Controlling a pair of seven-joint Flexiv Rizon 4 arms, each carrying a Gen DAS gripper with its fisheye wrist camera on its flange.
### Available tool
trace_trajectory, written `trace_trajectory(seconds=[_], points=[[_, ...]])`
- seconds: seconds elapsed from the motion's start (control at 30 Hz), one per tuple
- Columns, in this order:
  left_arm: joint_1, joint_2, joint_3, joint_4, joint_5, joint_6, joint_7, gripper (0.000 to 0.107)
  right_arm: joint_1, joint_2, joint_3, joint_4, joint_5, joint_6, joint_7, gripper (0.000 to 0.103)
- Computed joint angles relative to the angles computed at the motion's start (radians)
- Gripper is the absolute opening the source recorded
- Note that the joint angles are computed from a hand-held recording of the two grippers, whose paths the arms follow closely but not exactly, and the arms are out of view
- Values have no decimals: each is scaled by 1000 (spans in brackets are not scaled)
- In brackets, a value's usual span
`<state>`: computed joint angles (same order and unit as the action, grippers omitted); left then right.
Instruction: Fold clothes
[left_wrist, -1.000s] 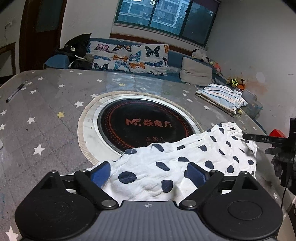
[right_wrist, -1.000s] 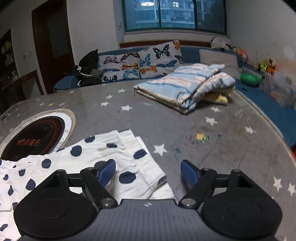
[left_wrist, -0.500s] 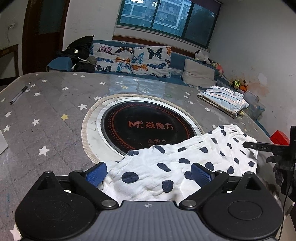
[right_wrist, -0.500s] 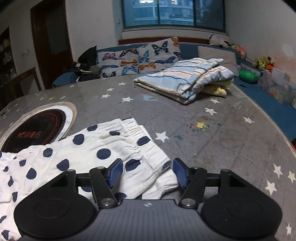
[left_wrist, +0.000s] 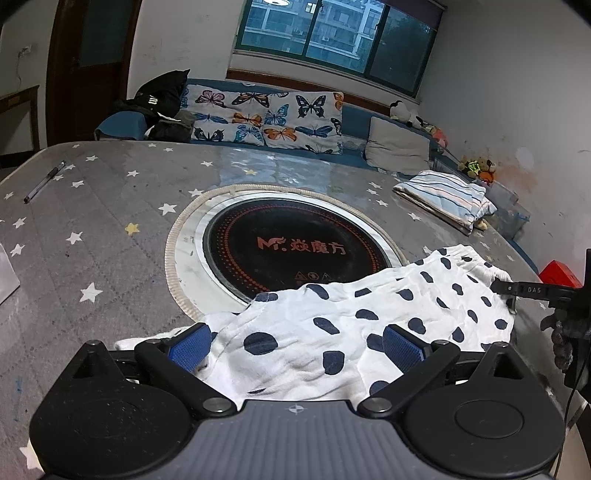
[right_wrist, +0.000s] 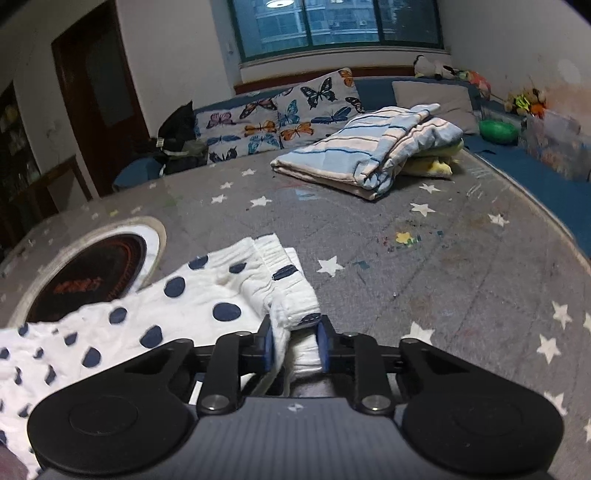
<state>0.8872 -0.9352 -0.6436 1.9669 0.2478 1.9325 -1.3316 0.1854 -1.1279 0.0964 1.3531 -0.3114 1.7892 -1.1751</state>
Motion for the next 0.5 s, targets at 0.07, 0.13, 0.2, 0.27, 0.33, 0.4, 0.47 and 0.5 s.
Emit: trace_trajectory(seconds=[0.07,0.13,0.2,0.27,0.33,0.4,0.47,0.5], points=[[0,2,3,3,0,7,-3,101,-23,-1,38,3,-2,11,2,19],[0,4,6,5,2,14,-9,102,-44,-1,71,8,-5,28,9,18],[3,8,12,10,5,25,-19,102,-88,-3,139,14,-30,44,15,18],[4,17,24,18,8,37,-32,102,-139,-7,220,24,-72,56,21,18],[8,25,36,28,14,49,-48,102,-172,-7,273,39,-112,74,31,18],[14,32,48,38,20,57,-66,102,-211,-8,337,54,-176,89,37,18],[20,38,61,47,26,66,-85,102,-238,-13,383,61,-235,94,51,18],[24,42,66,51,30,70,-95,102,-258,-19,422,65,-277,93,55,18]])
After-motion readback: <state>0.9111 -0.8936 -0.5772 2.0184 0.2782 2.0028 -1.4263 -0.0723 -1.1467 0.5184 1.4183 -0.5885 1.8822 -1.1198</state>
